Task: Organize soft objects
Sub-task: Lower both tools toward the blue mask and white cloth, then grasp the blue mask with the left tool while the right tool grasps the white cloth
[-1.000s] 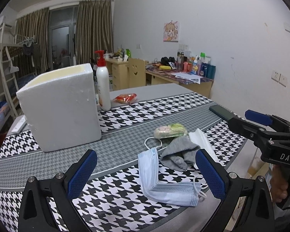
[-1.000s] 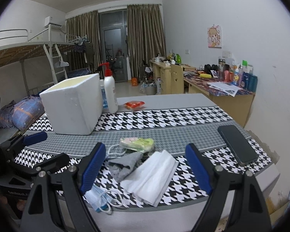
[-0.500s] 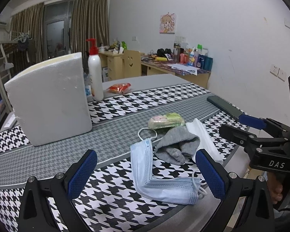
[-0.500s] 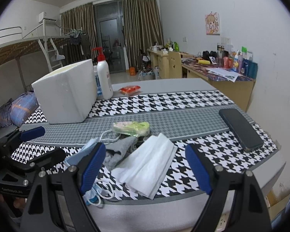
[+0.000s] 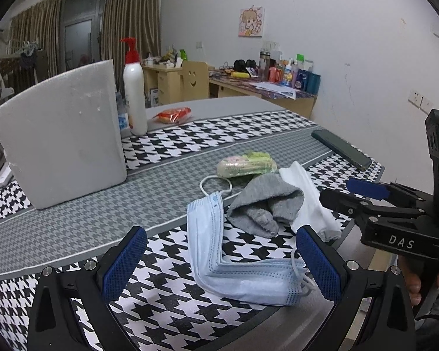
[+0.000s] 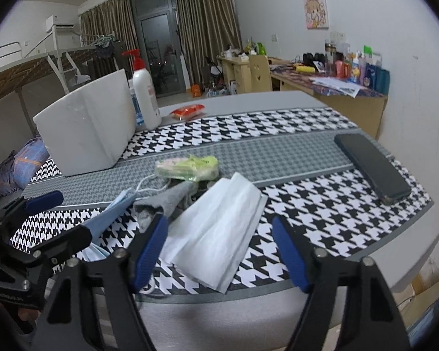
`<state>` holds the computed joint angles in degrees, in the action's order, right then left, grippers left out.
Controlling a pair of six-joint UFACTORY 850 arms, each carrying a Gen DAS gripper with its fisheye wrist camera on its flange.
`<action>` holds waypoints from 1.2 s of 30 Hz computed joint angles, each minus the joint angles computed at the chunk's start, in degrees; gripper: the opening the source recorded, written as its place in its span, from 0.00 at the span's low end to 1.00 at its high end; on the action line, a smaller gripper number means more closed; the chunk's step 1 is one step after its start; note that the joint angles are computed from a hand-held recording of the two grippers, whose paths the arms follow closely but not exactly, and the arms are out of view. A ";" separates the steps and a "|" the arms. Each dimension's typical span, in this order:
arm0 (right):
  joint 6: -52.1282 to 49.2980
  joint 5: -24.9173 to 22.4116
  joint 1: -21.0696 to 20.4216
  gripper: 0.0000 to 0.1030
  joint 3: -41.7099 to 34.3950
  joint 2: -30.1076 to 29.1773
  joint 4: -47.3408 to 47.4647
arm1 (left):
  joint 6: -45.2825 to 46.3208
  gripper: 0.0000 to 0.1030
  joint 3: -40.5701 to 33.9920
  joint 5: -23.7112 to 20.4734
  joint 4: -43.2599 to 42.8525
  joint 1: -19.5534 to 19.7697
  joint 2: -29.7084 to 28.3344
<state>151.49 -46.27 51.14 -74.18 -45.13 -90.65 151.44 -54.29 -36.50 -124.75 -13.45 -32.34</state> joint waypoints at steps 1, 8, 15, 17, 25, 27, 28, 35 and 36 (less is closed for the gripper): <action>0.27 0.31 -0.07 0.69 0.05 -0.03 -0.16 | -0.26 0.99 -0.14 0.24 0.20 -0.06 -0.15; 2.00 3.45 -0.87 0.55 0.34 -0.38 -1.14 | -0.77 0.99 -0.46 1.07 1.11 -0.48 -0.53; 4.18 7.49 -2.11 0.32 0.69 -0.65 -1.82 | -1.26 0.99 -0.91 1.61 1.49 -0.69 -1.04; 5.24 7.88 -2.32 0.26 1.04 -0.52 -2.20 | -1.55 0.99 -1.19 1.89 1.49 -0.79 -1.32; 3.57 7.58 -2.27 0.14 0.92 -0.34 -0.99 | -1.59 0.99 -1.25 2.31 1.39 -0.72 -1.47; 0.98 7.06 -2.07 0.15 0.08 -0.65 0.35 | -1.51 0.99 -1.27 2.55 1.21 -0.79 -1.52; 0.26 7.13 -2.09 0.23 -0.26 -0.81 0.44 | -1.43 0.99 -1.28 2.76 1.16 -0.85 -1.56; -0.32 5.34 -1.63 0.61 -0.84 -1.15 0.61 | -3.71 0.80 -2.60 5.63 3.52 -1.44 -2.42; -0.41 5.23 -1.68 0.61 -0.80 -1.12 0.94 | -4.77 0.78 -2.89 6.05 4.54 -1.44 -2.63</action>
<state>151.09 -41.04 49.46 -74.97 -46.25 -89.71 146.66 -57.18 -30.45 -120.21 -14.89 -34.98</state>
